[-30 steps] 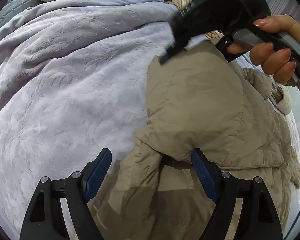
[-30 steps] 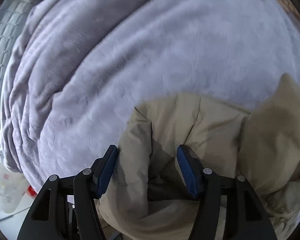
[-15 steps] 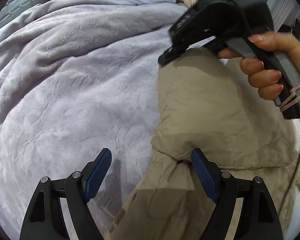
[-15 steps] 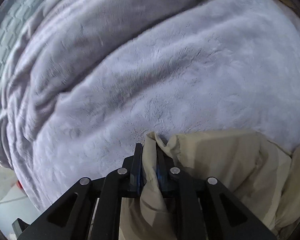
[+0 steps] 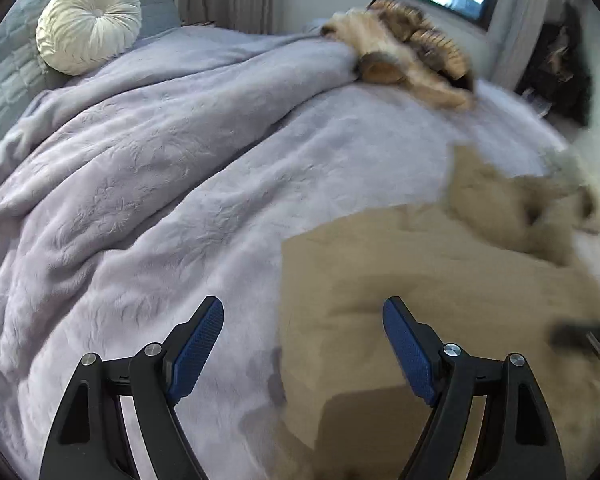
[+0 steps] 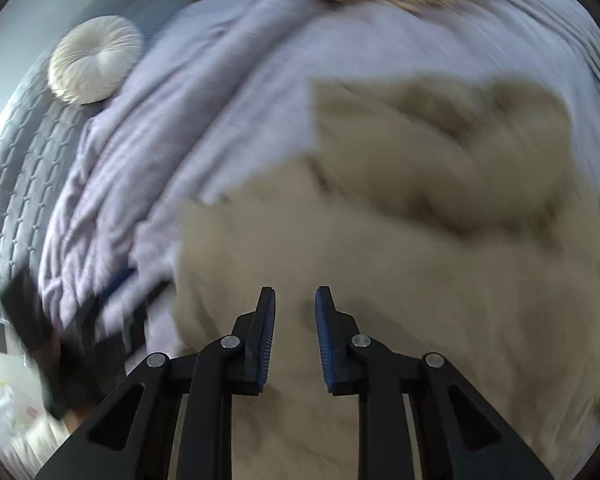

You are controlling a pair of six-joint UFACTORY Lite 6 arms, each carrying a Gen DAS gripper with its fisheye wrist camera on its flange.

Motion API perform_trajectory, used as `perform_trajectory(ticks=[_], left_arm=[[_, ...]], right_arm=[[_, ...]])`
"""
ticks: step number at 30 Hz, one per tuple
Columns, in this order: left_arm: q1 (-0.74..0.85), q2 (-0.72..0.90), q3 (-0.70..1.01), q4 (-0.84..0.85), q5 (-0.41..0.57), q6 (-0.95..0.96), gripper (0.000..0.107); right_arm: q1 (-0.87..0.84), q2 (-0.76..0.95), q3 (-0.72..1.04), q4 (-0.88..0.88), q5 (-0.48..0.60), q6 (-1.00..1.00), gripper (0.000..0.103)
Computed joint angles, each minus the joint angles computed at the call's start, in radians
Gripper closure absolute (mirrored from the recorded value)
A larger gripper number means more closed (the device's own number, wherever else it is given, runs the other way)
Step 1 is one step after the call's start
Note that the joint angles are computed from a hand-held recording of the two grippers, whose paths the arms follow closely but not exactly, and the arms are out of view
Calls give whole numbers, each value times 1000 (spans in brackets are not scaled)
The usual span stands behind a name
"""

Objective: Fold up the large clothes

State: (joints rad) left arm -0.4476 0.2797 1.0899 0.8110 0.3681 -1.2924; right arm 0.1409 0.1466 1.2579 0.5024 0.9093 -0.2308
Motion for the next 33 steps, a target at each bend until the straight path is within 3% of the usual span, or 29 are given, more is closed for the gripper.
perform_trajectory(ticks=[5, 7, 12, 15, 24, 33], left_arm=[[8, 187, 99, -5, 9, -43, 24], [-24, 199, 100, 71, 40, -111, 24], [-44, 193, 90, 96, 52, -132, 24], [-42, 204, 110, 65, 57, -100, 24], [-65, 1, 52, -13, 142, -34, 24], [-207, -139, -50, -215, 247, 109, 24]], right_arm=[[-59, -42, -167, 30, -150, -112, 81], [-129, -38, -211, 73, -182, -186, 89], [-350, -79, -268, 89, -216, -297, 92], [-496, -66, -281, 145, -174, -371, 103], [-592, -204, -290, 162, -85, -323, 99], [-832, -269, -316, 116, 132, -401, 97]])
